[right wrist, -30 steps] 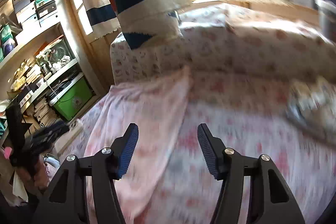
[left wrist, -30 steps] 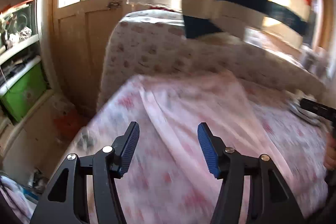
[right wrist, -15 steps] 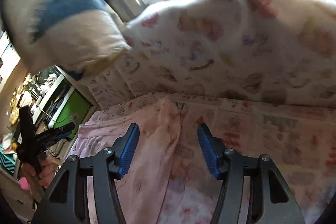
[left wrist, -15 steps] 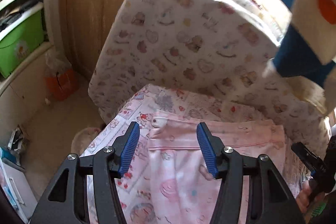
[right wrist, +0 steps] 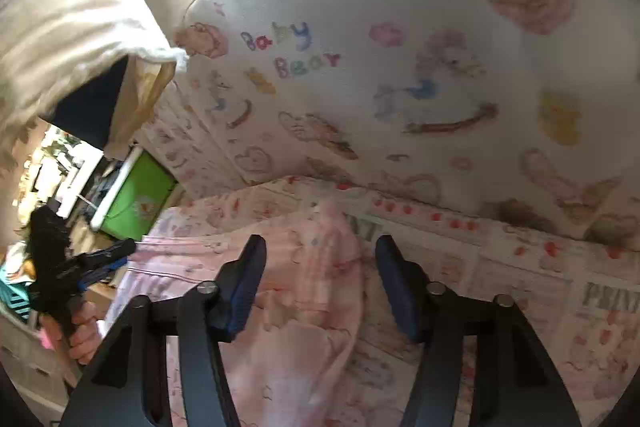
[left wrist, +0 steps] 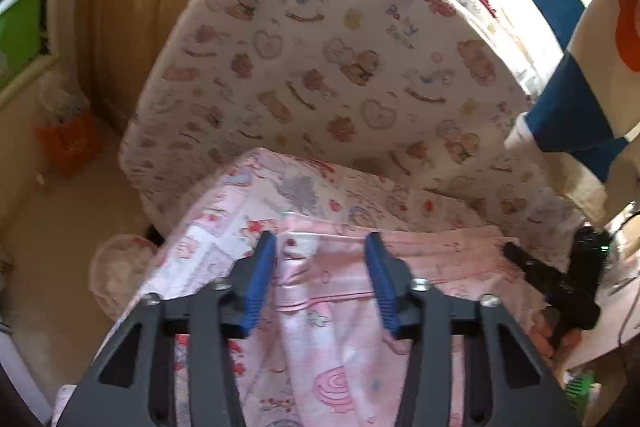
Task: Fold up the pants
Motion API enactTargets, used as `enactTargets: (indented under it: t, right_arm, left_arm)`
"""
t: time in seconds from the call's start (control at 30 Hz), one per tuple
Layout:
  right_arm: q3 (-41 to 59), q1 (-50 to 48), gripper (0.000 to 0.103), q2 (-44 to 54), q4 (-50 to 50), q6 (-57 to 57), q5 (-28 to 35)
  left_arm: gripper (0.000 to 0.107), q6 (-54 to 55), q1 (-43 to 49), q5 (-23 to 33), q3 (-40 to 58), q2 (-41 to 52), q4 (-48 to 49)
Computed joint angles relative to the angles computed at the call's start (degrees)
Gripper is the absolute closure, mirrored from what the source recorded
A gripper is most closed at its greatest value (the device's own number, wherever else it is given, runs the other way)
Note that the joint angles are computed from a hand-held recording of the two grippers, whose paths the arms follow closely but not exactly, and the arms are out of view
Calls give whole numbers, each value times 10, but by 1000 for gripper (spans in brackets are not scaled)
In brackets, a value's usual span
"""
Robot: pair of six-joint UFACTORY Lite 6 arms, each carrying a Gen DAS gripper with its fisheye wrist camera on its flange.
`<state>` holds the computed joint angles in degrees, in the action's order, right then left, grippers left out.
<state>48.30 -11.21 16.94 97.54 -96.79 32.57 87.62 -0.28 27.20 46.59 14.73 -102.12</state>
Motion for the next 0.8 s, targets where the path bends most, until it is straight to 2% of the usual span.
enactTargets:
  t: [0.03,0.1,0.23,0.27,0.3,0.33,0.37,0.47,0.6,0.73,0.8]
  right_arm:
    - [9,-3,59,11,-15,12,14]
    - [8,2,62,13,3,-6,13]
    - [29,5,63,32,-16,4,35]
    - [31,8,65,37,-10,2,33]
    - [29,15,73,35,2,-2,20]
    - [29,25,79,34,13,-4,7]
    - [28,27,88,33,14,-4,2]
    - [12,37,93,20,49,-39,-9]
    - [-39,42,93,-48,101,-108,-5]
    - [-96,8,93,-134,76,-94,36]
    - [-135,-22,93,-195,39,-76,66]
  left_arm:
    - [69,12,-3,4,3,6,-10]
    - [70,30,-21,-23,13,17,-29]
    - [75,90,-47,-70,16,20,-95]
    - [77,105,-52,-80,14,17,-106]
    - [79,133,-64,-99,12,15,-135]
    - [93,147,-70,-107,12,15,-146]
    - [102,147,-72,-112,13,17,-144]
    - [104,158,-62,-99,1,3,-155]
    - [104,184,-32,-39,-52,-72,-163]
    - [104,114,3,14,-123,-189,-91]
    - [104,104,-1,1,-164,-261,-77]
